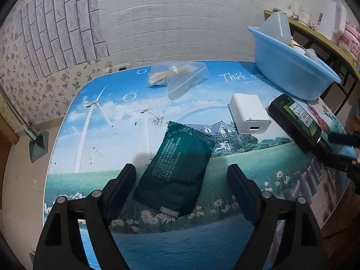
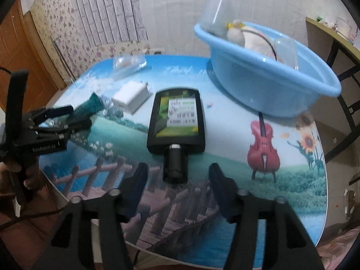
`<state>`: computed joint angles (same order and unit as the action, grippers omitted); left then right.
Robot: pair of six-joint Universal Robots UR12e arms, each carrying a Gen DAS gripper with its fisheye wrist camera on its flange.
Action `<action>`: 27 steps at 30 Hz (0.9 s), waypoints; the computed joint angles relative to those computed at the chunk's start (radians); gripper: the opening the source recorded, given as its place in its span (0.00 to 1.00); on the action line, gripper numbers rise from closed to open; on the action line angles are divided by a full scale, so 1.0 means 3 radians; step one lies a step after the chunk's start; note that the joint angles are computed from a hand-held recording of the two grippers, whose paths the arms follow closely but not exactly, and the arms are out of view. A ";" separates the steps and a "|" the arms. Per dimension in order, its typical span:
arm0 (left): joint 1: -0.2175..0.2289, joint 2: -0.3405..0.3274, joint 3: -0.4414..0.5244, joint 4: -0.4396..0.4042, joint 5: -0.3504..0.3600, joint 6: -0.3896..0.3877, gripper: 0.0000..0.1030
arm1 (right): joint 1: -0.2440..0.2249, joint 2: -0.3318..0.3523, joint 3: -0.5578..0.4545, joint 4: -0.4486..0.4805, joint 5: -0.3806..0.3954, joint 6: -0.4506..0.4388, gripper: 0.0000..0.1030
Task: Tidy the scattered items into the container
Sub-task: 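Grasp the dark green packet with left gripper while right gripper grasps the black boxed device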
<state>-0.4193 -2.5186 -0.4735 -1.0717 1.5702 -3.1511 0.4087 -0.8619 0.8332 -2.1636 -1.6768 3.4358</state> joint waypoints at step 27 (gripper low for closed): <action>0.0024 0.0057 -0.0143 0.0200 -0.0209 0.0217 0.72 | -0.0006 0.0401 -0.0588 0.0231 -0.0151 -0.0084 0.72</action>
<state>-0.4120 -2.5016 -0.5164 -1.0118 1.5076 -3.0860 0.4069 -0.7416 0.6570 -2.0944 -1.7219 3.4106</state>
